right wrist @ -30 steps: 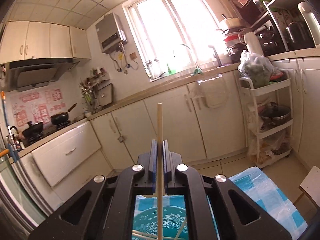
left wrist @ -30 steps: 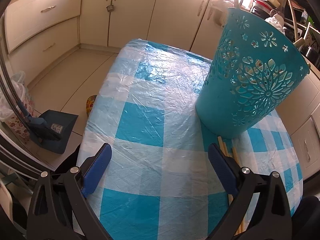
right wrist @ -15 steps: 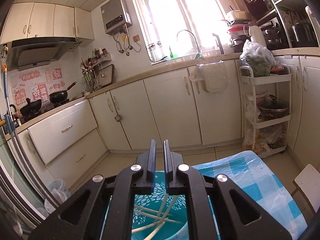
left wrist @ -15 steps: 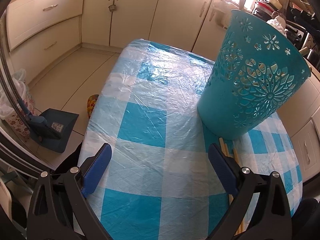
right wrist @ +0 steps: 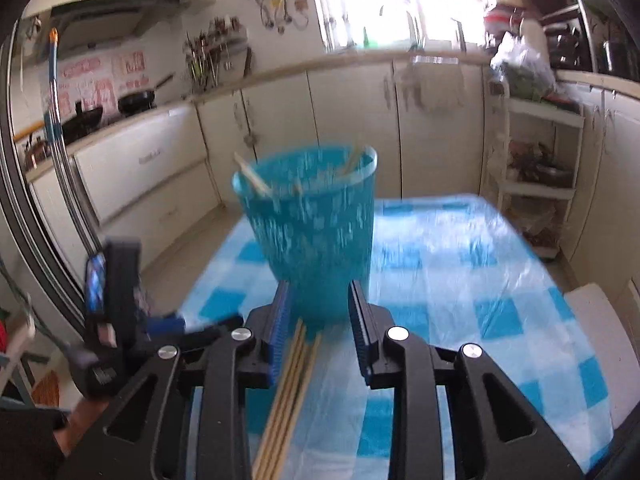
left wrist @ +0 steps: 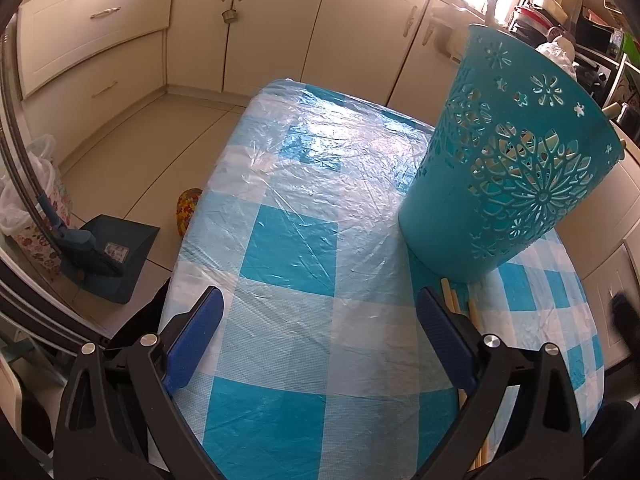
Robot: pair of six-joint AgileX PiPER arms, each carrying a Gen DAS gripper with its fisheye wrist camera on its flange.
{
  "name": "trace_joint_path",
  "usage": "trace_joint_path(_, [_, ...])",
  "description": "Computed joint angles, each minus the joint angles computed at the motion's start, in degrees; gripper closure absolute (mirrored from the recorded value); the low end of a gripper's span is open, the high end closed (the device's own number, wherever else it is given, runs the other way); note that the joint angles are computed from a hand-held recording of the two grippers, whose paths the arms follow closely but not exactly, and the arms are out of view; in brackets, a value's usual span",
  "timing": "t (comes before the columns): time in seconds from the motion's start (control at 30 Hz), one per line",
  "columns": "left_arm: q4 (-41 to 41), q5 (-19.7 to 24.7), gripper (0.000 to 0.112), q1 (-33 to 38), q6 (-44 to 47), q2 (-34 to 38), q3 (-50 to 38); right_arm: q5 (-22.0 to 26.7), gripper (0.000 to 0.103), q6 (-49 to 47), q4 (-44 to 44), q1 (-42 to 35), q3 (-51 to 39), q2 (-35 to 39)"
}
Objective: Organize utensils
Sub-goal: 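Lower the chopstick into the basket and open the right tool, then move both tools back down to the chopstick pile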
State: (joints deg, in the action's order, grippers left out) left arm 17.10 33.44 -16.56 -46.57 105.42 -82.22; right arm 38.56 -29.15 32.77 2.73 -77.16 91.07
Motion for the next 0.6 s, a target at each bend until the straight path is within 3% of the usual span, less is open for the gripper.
trace_joint_path(0.17, [-0.21,-0.37,0.019,0.22,-0.23,-0.27,0.46,4.33,0.079,4.74,-3.78,1.60,-3.13,6.87])
trace_joint_path(0.33, [-0.33,-0.49,0.019,0.33,0.02,-0.34,0.59,4.75,0.080,8.23,-8.53,4.16,-5.65,9.89])
trace_joint_path(0.6, [-0.10,-0.24,0.019,0.13,-0.39,0.00,0.26,5.19,0.092,12.61,-17.13,6.56,-6.77,10.69])
